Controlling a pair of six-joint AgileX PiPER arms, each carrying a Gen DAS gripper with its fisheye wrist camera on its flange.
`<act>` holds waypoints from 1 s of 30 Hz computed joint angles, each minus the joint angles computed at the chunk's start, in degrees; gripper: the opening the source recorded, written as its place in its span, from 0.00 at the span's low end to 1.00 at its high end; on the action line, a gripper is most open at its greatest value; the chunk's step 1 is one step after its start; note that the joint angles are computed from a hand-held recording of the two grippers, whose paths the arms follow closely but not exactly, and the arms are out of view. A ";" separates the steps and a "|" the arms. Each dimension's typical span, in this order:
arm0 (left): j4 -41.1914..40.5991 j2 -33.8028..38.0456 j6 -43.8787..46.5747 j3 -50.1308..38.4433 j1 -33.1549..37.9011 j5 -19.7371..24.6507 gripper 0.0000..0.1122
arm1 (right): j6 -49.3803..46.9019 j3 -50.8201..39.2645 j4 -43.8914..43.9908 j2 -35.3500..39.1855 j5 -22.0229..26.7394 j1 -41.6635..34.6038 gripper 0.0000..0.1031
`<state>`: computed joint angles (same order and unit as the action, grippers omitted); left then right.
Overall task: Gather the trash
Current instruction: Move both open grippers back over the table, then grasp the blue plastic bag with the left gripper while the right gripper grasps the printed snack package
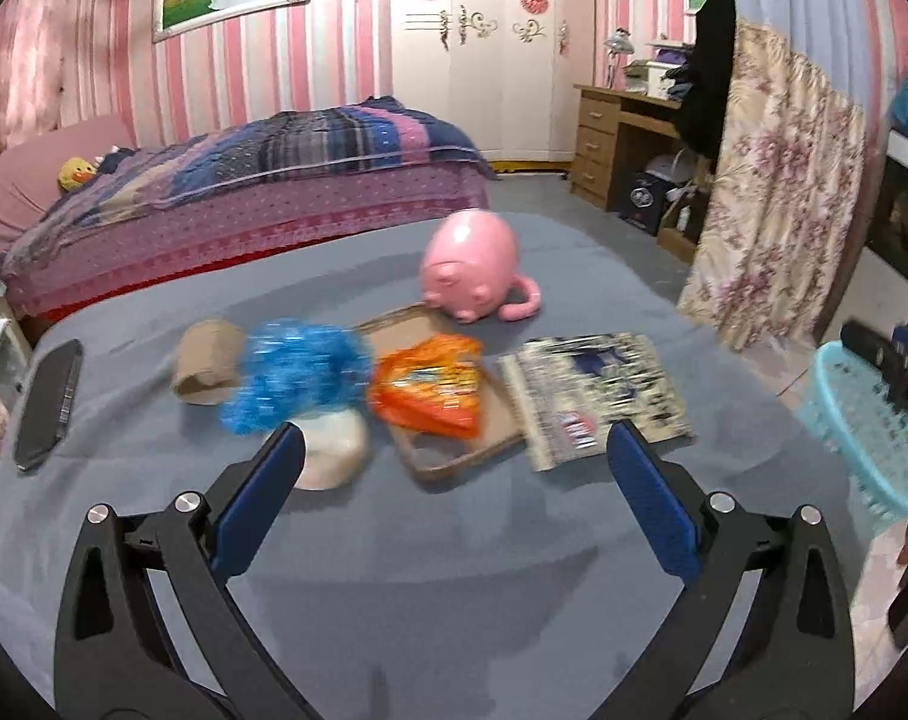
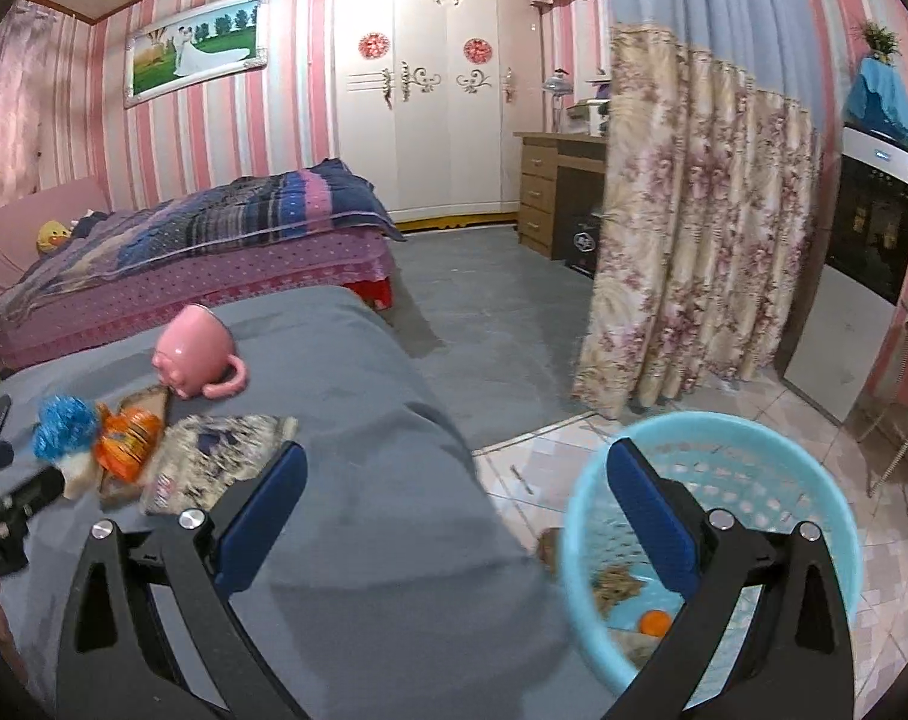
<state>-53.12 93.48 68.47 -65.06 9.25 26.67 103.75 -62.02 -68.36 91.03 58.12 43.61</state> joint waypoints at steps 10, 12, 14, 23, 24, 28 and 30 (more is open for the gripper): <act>5.19 8.60 -4.12 -9.56 7.77 3.22 0.87 | -7.00 -9.91 2.72 10.19 -7.41 -4.27 0.95; 7.24 10.42 -6.62 -11.29 7.84 3.13 0.87 | -6.86 -9.32 3.14 10.72 -9.42 -5.41 0.95; 8.62 12.22 -8.87 -12.99 7.70 3.52 0.87 | -7.51 -8.98 3.66 11.24 -10.30 -6.33 0.95; 13.12 19.12 -18.83 -21.28 3.66 1.48 0.87 | -8.69 -8.78 3.71 12.05 -11.30 -8.12 0.95; 13.94 20.21 -20.25 -23.10 3.48 2.18 0.84 | -9.43 -9.36 3.52 12.44 -10.98 -8.03 0.95; 19.73 24.85 -25.96 -30.98 2.76 8.01 0.48 | -10.83 -10.10 3.45 12.99 -12.67 -8.37 0.95; 21.42 25.88 -27.16 -32.66 2.65 10.03 0.33 | -11.18 -10.60 3.78 13.20 -13.49 -8.63 0.95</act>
<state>-31.70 119.36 41.31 -97.72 11.90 36.70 92.57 -72.62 -64.57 104.23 44.62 34.98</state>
